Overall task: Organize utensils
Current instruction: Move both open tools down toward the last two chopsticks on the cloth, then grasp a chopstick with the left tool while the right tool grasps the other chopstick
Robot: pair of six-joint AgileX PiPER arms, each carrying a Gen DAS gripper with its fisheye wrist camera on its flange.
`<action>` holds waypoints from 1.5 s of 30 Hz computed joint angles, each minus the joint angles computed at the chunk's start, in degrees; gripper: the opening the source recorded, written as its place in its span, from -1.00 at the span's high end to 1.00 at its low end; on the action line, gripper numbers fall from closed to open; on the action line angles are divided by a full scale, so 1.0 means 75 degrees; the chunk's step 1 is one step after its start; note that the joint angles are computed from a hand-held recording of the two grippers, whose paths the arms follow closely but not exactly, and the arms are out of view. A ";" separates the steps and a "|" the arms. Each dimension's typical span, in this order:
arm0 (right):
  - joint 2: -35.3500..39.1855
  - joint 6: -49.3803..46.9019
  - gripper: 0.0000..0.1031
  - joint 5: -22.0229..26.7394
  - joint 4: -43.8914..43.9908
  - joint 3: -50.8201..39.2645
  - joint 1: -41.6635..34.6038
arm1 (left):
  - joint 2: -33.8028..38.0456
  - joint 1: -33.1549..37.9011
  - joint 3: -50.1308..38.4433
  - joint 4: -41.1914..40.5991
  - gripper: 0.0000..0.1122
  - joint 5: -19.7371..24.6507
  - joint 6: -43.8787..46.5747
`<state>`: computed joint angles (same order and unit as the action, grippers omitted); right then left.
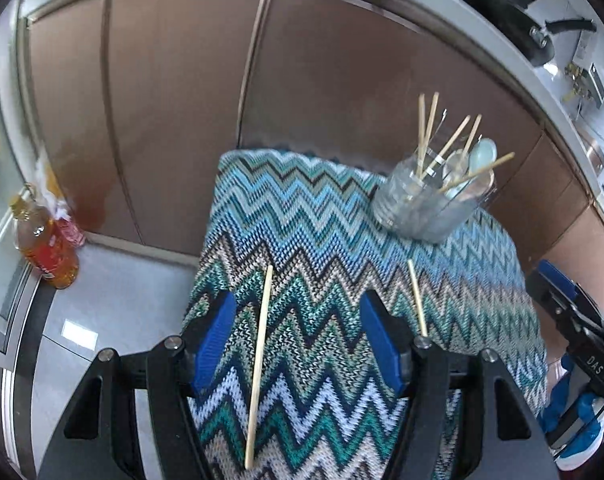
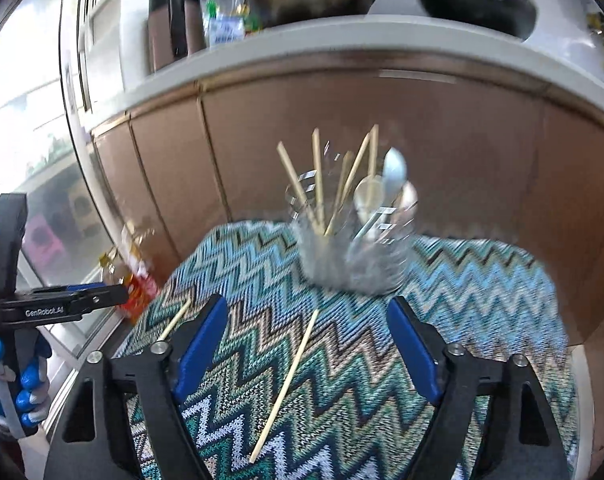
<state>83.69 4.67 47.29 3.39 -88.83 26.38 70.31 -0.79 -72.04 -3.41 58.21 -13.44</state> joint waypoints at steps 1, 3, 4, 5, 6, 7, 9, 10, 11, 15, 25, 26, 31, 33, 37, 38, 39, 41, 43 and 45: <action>0.0160 -0.0109 -0.46 0.0013 0.0132 -0.0029 -0.0011 | 0.0165 0.0224 0.0046 -0.0297 -0.11 -0.0054 0.0351; 0.0564 -0.0392 -0.31 0.0134 0.0571 -0.0192 -0.0119 | 0.0499 0.0614 0.0037 -0.0818 -0.11 -0.0068 0.0922; 0.0756 -0.0502 -0.28 0.0206 0.0767 -0.0290 -0.0176 | 0.0685 0.0846 -0.0017 -0.1099 -0.11 -0.0023 0.1253; 0.0938 -0.0573 -0.21 0.0290 0.0919 -0.0392 -0.0222 | 0.0868 0.0997 -0.0069 -0.1272 -0.10 -0.0004 0.1473; 0.1112 -0.0620 -0.14 0.0373 0.1023 -0.0503 -0.0261 | 0.1054 0.1115 -0.0141 -0.1380 -0.10 0.0032 0.1632; 0.1309 -0.0646 -0.11 0.0483 0.1106 -0.0641 -0.0287 | 0.1236 0.1227 -0.0237 -0.1466 -0.09 0.0086 0.1764; 0.1634 -0.0648 -0.01 0.0630 0.1103 -0.0885 -0.0261 | 0.1547 0.1363 -0.0369 -0.1537 -0.03 0.0121 0.1921; 0.1765 -0.0652 0.01 0.0677 0.1061 -0.0972 -0.0226 | 0.1701 0.1445 -0.0446 -0.1583 0.06 0.0169 0.2006; 0.1918 -0.0663 0.03 0.0744 0.1044 -0.1104 -0.0197 | 0.1828 0.1531 -0.0489 -0.1665 0.11 0.0210 0.2105; 0.2324 -0.0716 0.12 0.0881 0.1077 -0.1382 -0.0152 | 0.2313 0.1825 -0.0677 -0.2022 0.28 0.0392 0.2400; 0.3002 -0.0886 0.51 0.1309 0.1528 -0.1912 -0.0236 | 0.2899 0.2072 -0.0915 -0.2043 0.54 0.0651 0.2752; 0.3069 -0.0879 0.57 0.1356 0.1542 -0.1976 -0.0234 | 0.2940 0.2059 -0.0939 -0.1997 0.55 0.0669 0.2780; 0.3538 -0.0722 0.70 0.1636 0.1634 -0.2422 -0.0275 | 0.3127 0.1907 -0.1006 -0.1687 0.64 0.0710 0.2867; 0.3708 -0.0578 0.71 0.1747 0.1531 -0.2624 -0.0272 | 0.3201 0.1863 -0.1031 -0.1605 0.65 0.0708 0.2894; 0.4021 -0.0302 0.71 0.1909 0.1332 -0.2991 -0.0264 | 0.3340 0.1777 -0.1096 -0.1495 0.65 0.0665 0.2988; 0.4122 -0.0240 0.71 0.1976 0.1288 -0.3116 -0.0262 | 0.3371 0.1750 -0.1114 -0.1466 0.65 0.0653 0.2997; 0.4192 -0.0210 0.71 0.2005 0.1269 -0.3191 -0.0252 | 0.3402 0.1715 -0.1133 -0.1431 0.65 0.0642 0.3000; 0.4376 -0.0137 0.70 0.2111 0.1213 -0.3397 -0.0216 | 0.3501 0.1608 -0.1212 -0.1350 0.65 0.0611 0.2964; 0.4521 -0.0127 0.70 0.2187 0.1186 -0.3520 -0.0212 | 0.3559 0.1564 -0.1251 -0.1310 0.66 0.0595 0.2990; 0.4612 -0.0094 0.70 0.2211 0.1145 -0.3572 -0.0193 | 0.3622 0.1531 -0.1296 -0.1278 0.69 0.0583 0.3002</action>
<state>118.27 3.97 63.88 11.98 -115.62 24.93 97.48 10.69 -81.76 -13.00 62.58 9.08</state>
